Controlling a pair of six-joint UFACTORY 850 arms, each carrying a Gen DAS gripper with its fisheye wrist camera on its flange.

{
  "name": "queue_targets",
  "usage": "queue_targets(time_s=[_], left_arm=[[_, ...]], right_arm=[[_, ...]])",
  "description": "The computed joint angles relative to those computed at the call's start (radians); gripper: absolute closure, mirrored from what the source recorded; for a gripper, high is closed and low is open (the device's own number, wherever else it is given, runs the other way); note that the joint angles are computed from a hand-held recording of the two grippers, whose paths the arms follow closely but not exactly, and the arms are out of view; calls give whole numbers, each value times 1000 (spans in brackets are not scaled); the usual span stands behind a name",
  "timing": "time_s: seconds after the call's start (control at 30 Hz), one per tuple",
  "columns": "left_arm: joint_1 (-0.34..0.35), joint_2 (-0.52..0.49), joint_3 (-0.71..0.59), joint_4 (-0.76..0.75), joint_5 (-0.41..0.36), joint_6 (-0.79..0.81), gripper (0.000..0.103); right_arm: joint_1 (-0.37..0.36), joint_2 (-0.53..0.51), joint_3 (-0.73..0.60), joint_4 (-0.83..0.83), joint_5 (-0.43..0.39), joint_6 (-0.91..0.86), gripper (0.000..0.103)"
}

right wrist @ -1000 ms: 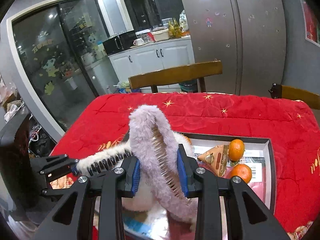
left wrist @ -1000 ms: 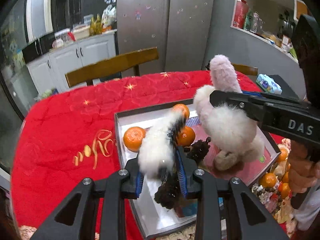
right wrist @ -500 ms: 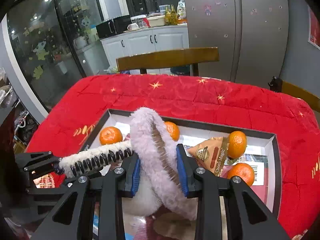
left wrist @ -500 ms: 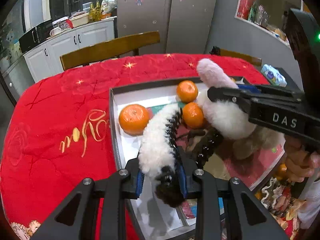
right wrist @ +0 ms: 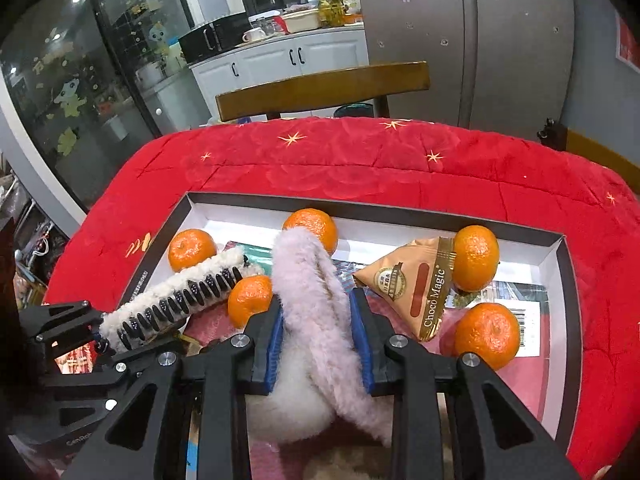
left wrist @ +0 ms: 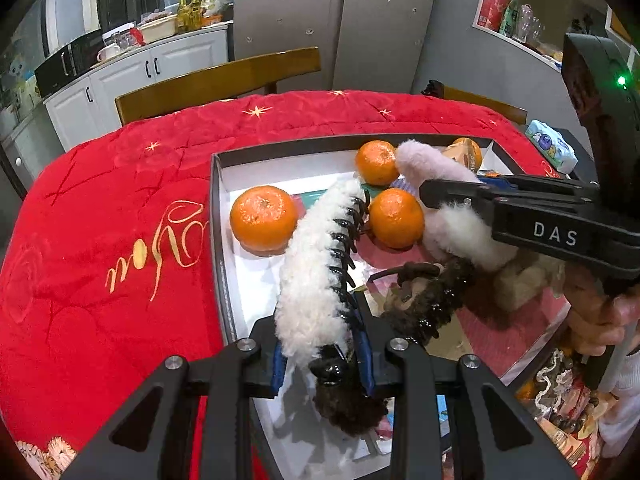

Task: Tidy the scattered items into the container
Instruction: 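Carry the white clip and pink headband over the tray with both tools, then open the left tool over the tray while the right tool releases the headband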

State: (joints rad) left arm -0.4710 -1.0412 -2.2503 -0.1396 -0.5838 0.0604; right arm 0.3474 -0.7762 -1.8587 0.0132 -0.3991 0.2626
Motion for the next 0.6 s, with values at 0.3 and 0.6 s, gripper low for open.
queue_targets(time_s=[0.3, 0.6], left_arm=[[-1, -15, -26, 2, -10, -3, 73], [-25, -11, -28, 79, -23, 10, 31]], right_arm=[[6, 0, 0, -26, 1, -2, 69], [-4, 27, 35, 158, 43, -174, 26]])
